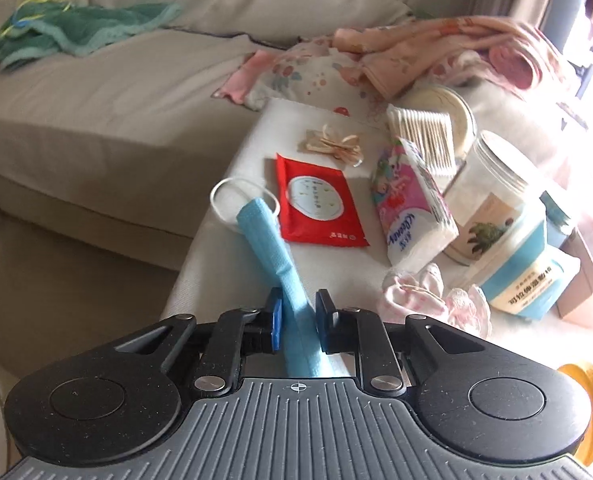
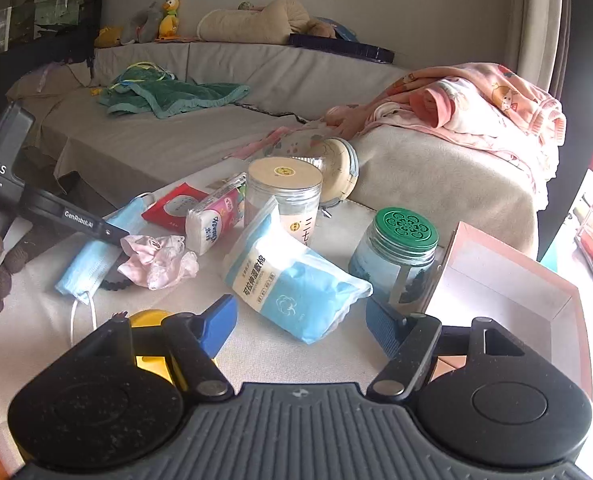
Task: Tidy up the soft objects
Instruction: 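Grasp the blue face mask with the left tool while the right tool grasps the pink lace scrunchie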
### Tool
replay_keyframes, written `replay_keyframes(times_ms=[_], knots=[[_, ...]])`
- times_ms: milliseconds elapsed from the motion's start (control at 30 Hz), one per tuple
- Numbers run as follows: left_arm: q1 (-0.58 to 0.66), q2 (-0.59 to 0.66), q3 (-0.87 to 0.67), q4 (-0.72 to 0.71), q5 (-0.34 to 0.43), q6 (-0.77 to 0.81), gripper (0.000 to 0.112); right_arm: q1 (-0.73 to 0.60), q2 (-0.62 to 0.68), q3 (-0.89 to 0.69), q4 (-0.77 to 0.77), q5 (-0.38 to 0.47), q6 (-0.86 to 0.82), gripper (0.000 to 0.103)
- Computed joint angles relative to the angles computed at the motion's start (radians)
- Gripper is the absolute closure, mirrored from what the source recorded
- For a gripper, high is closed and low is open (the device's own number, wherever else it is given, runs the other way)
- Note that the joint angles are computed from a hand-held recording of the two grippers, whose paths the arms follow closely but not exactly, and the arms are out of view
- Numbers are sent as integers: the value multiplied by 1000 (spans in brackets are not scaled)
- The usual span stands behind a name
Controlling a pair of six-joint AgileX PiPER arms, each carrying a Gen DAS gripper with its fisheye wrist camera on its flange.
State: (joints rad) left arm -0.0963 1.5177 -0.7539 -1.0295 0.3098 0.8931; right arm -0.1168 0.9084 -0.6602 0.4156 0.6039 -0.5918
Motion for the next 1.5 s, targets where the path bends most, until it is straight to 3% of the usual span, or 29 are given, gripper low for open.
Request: replay_keyframes(times_ms=[133,233,300,367,500,667,800,833,900,1100,1233,1433,1500], knots=[[138,-21,57,-218,137,213,97,-60,51,-64,138,114,-87,30],[177,-83,105,-192,159,272,99,-28,102,-128,173,166,-53,30],[195,-123,122,-86,193,248,99,22,166,-191,176,205,-5,30],[196,-154,137,10,217,216,99,101,256,-271,139,232,81,30],[196,-232,205,47,210,239,98,291,490,-484,-57,265,358,29],[168,-256,246,-2,154,283,95,372,815,-806,-160,462,598,29],[232,-224,211,3,246,281,95,422,919,-907,-251,521,677,31],[258,-214,205,-9,278,298,95,431,920,-906,-263,520,675,33],[287,-208,212,-46,305,342,96,435,914,-891,-244,519,647,54],[279,-250,286,-179,253,492,97,410,796,-769,-179,456,577,79],[206,-303,315,-157,176,458,99,346,643,-678,-106,449,483,80],[176,-428,332,-52,254,330,101,148,355,-551,28,518,323,80],[155,-504,329,9,281,250,101,13,266,-516,82,572,232,80]])
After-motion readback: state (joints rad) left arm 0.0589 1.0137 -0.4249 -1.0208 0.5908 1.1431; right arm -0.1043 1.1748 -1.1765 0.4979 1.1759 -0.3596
